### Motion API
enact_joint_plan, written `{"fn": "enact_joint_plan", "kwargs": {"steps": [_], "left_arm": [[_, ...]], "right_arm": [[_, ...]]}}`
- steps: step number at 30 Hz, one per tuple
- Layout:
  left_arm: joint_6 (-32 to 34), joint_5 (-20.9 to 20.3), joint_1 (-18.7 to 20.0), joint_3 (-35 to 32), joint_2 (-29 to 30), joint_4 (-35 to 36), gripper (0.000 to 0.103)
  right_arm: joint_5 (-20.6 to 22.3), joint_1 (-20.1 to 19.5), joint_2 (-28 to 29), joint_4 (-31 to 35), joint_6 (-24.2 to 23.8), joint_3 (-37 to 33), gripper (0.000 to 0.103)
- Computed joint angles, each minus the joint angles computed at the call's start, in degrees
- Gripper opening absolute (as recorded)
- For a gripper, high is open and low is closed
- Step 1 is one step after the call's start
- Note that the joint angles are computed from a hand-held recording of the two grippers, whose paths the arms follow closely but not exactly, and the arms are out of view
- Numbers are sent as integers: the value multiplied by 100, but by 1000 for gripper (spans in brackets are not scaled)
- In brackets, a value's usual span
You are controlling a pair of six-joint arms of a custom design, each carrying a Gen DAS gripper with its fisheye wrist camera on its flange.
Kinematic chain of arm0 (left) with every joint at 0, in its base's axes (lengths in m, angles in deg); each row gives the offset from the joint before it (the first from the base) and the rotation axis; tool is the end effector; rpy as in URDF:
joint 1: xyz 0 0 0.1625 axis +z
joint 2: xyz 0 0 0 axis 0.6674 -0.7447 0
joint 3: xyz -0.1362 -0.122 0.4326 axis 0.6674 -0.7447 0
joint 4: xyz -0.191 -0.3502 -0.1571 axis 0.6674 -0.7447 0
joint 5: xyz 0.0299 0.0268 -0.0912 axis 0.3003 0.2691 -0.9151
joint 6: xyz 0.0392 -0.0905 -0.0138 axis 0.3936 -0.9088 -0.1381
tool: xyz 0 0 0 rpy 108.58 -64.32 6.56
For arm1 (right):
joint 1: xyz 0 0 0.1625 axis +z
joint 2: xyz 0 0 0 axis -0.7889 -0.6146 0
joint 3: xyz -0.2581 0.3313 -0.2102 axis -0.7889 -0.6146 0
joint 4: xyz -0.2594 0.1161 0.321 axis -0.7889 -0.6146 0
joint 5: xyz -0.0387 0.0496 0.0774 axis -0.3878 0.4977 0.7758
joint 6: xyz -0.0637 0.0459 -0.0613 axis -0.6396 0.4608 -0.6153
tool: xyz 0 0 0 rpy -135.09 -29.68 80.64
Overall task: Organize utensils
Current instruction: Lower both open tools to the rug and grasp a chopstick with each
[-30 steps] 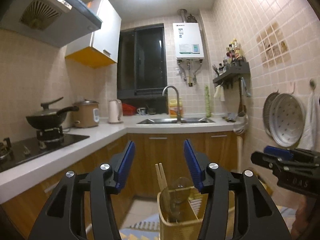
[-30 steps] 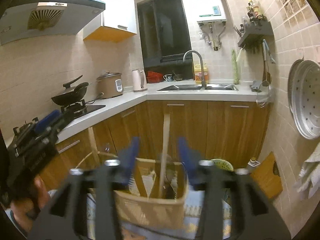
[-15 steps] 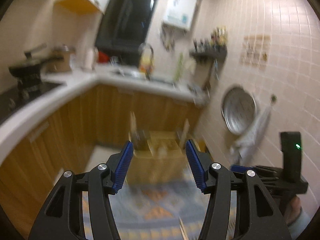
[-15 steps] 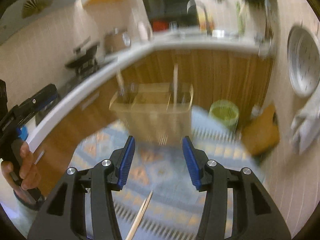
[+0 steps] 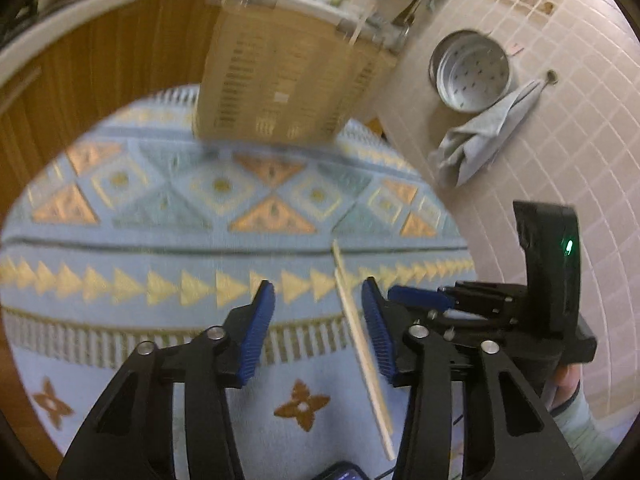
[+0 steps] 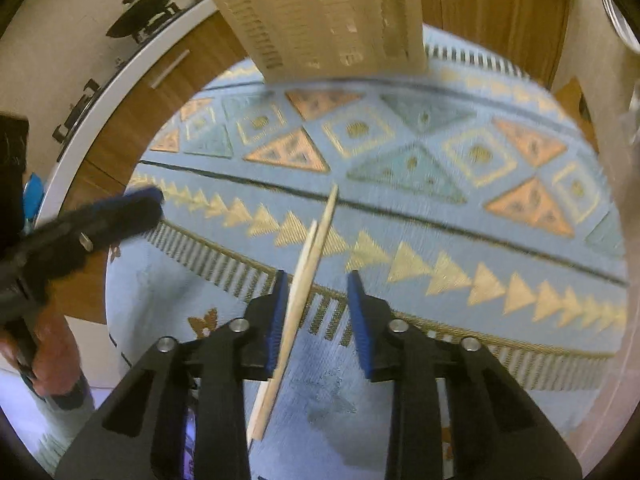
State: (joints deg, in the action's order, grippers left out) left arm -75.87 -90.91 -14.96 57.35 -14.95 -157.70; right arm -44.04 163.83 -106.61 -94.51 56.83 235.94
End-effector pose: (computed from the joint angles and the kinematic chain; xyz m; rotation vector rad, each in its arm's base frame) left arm -0.2271 -0.3013 0.1667 0.7531 2.8132 -0.3901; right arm 0.1833 -0.2391 0.1732 0.2185 -2.6251 0.5463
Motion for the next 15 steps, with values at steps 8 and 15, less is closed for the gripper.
{"fn": "enact_joint_plan", "kwargs": {"steps": [8, 15], "left_arm": [[17, -275, 272, 158, -7, -132, 39], [80, -347, 379, 176, -2, -141, 39]], "right_arm": [[184, -403, 221, -369, -12, -254, 23], [-736, 67, 991, -467, 58, -651, 19]]}}
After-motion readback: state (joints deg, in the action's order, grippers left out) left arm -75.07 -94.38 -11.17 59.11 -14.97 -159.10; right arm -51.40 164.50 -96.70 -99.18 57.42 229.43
